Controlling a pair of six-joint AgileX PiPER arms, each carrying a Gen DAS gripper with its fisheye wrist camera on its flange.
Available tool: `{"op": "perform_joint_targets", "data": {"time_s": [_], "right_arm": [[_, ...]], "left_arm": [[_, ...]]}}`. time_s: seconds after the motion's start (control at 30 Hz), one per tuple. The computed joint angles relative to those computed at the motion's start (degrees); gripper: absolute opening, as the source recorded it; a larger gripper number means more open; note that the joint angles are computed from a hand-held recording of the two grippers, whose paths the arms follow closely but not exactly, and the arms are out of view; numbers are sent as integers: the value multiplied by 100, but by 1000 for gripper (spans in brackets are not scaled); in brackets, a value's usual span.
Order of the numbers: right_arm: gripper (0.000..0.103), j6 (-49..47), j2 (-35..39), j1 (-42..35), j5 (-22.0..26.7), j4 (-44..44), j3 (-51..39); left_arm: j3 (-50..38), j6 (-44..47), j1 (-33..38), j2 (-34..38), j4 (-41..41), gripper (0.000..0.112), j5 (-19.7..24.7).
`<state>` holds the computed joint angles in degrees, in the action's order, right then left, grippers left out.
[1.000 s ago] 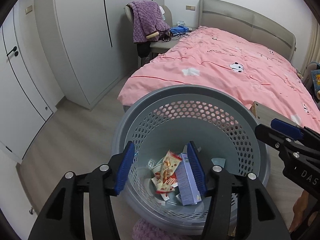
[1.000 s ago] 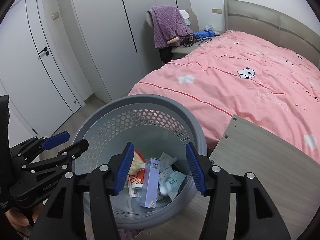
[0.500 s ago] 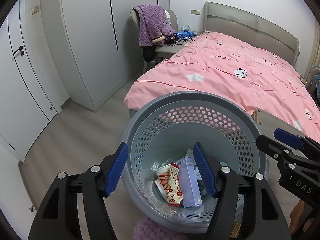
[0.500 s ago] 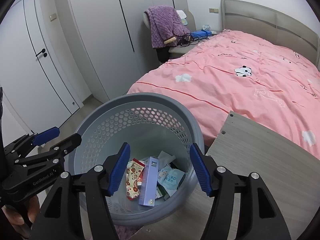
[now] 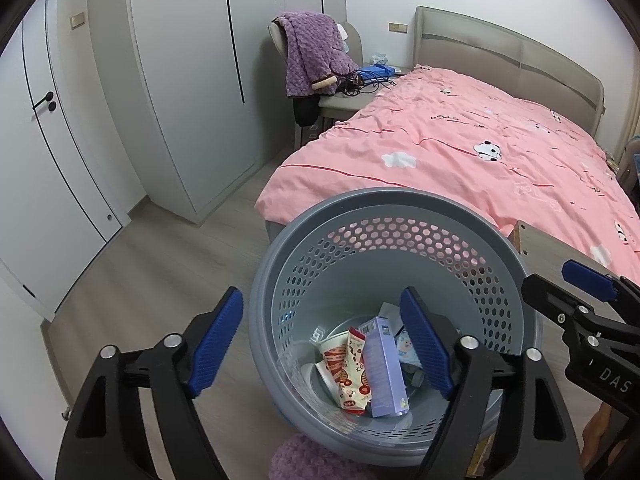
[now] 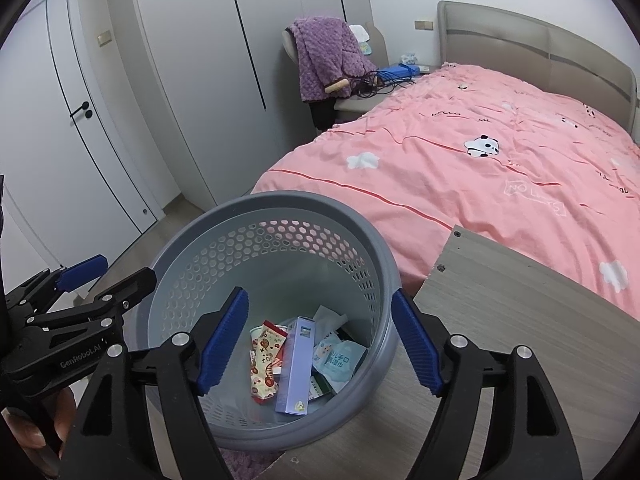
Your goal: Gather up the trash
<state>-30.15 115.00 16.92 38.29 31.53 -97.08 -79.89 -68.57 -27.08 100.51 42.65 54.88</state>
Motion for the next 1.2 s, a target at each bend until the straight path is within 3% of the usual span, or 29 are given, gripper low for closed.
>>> {"op": "perform_joint_targets", "data": {"time_s": [0.43,1.2], "right_arm": [[82,32,-83,16,-129,-52,130],[82,38,-108,18,-151,-100,161]], "left_arm": [[-63,68,17,25,-88,82,130],[-47,112,26,24,-162,82,133]]}}
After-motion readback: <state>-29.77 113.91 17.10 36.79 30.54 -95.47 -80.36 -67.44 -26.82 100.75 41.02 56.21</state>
